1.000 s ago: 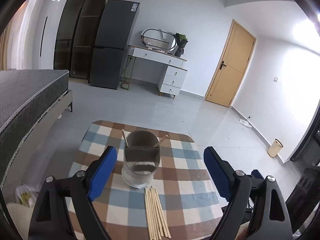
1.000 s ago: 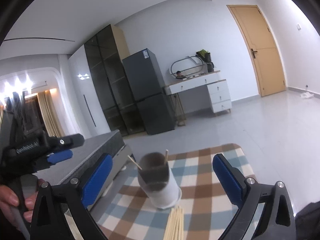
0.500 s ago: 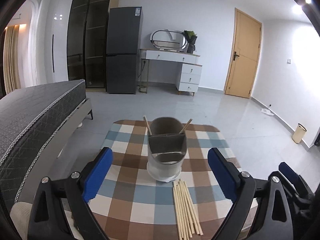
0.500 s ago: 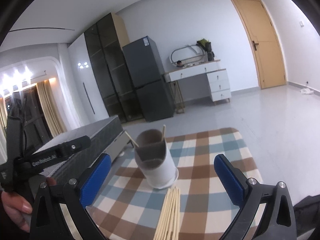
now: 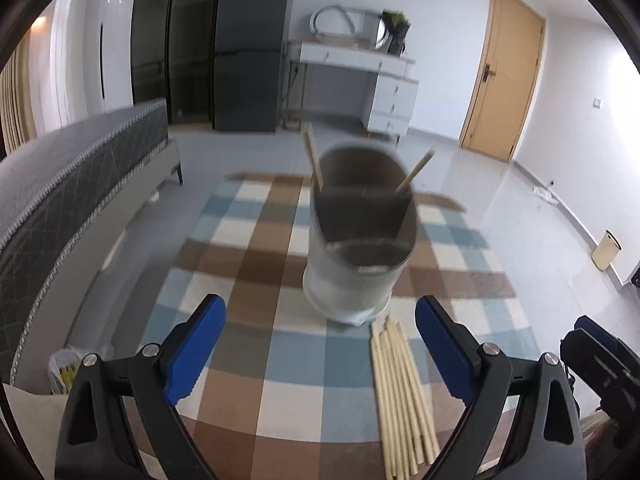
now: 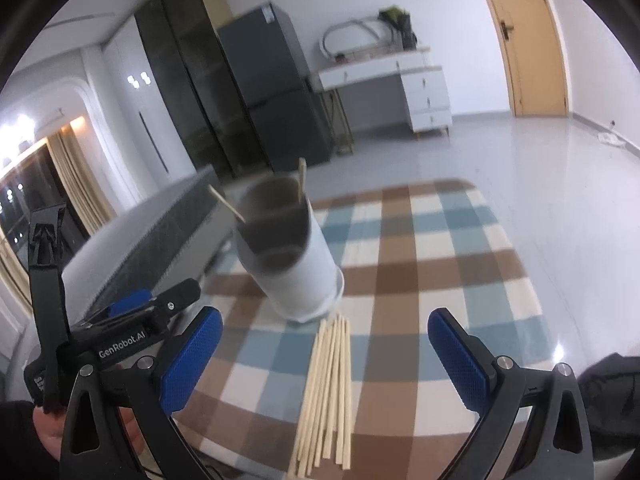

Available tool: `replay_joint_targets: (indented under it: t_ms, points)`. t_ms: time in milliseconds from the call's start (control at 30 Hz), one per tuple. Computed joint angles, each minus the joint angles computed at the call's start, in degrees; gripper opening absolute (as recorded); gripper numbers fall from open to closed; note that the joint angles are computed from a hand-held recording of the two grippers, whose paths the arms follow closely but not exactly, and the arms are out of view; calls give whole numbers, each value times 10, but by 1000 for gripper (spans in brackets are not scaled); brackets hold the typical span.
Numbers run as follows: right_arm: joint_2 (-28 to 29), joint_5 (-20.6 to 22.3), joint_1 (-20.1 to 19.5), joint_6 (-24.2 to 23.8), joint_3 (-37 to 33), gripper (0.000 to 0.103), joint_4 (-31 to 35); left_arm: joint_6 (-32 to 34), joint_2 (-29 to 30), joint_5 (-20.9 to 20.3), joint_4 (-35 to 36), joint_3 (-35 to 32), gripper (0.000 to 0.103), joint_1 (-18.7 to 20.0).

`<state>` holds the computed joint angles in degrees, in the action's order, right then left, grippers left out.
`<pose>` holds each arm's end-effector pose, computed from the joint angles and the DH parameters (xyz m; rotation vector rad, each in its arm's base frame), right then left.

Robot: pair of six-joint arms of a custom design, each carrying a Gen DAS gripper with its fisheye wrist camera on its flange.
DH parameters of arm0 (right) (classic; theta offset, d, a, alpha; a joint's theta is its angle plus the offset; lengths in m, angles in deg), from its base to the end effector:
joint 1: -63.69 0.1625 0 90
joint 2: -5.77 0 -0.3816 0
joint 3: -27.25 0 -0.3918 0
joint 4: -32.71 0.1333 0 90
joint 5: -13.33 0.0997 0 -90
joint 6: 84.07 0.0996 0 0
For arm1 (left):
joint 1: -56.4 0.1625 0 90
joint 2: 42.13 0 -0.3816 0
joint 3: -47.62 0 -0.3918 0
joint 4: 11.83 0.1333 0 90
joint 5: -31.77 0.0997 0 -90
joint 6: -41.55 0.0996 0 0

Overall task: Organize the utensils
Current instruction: 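Move both tools back down toward the remaining chopsticks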

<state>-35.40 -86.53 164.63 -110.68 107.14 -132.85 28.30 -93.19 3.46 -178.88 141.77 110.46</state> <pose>0.2530 -0.6962 0.1499 0.8122 -2.6352 0.8770 -0.1938 -0.6439 0.2082 0.0383 2.1706 -1.1238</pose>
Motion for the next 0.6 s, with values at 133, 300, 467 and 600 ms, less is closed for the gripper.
replay_joint_targets:
  t_ms: [133, 300, 467, 600]
  points:
    - [40, -63, 5, -3, -53, 103, 52, -85, -5, -2, 91, -16, 93, 21]
    - [94, -105, 5, -4, -134, 101, 126, -194, -22, -23, 184, -34, 93, 42]
    - [183, -177, 1, 18, -275, 76, 270, -262, -28, -27, 249, -49, 93, 53]
    - [229, -188, -5, 19, -340, 71, 328, -296, -26, -39, 289, -63, 93, 61]
